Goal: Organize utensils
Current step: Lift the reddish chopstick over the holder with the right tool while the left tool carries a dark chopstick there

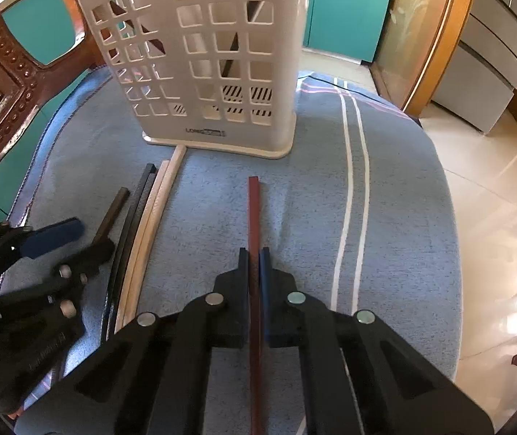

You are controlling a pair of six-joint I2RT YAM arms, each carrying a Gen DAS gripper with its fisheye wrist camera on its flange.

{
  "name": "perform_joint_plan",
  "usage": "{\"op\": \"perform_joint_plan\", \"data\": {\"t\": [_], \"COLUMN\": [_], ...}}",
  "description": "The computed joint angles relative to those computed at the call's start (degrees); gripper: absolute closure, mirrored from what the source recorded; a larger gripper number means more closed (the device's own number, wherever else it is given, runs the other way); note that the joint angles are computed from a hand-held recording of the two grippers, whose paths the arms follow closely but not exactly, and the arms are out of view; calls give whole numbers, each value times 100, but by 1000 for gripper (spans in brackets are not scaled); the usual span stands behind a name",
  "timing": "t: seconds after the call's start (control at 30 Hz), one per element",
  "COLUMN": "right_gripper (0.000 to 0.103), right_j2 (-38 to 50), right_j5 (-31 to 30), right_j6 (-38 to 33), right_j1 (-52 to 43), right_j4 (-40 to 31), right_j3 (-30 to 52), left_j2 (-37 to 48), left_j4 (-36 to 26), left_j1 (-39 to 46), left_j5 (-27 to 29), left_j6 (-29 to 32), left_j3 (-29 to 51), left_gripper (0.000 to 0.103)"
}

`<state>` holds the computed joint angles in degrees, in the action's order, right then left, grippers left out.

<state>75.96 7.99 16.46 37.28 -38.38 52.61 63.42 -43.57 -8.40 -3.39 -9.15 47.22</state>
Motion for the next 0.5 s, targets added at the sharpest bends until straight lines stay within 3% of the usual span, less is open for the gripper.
{"op": "perform_joint_plan", "data": {"t": [0.03, 0.2, 0.33, 0.5], "right_gripper": [96, 97, 97, 96], "right_j2": [-51, -799, -1645, -2612], "right_j5": [-86, -627, -1266, -1902], "right_j6": [-7, -54, -255, -311], "right_j1": [-42, -353, -730, -1058], "right_j4": [33, -96, -448, -1038], "right_j3": [-39, -105, 189, 726], "left_j2": [-6, -643, -1435, -2144], "left_j4": [33, 36, -459, -1062], "left_j1": [75, 296, 550, 1231], "left_j5": [132, 454, 675, 1432], "left_j6": [28, 133, 307, 587], "left_j3": [-4, -37, 348, 1335], "left_gripper": [96, 96, 96, 96]}}
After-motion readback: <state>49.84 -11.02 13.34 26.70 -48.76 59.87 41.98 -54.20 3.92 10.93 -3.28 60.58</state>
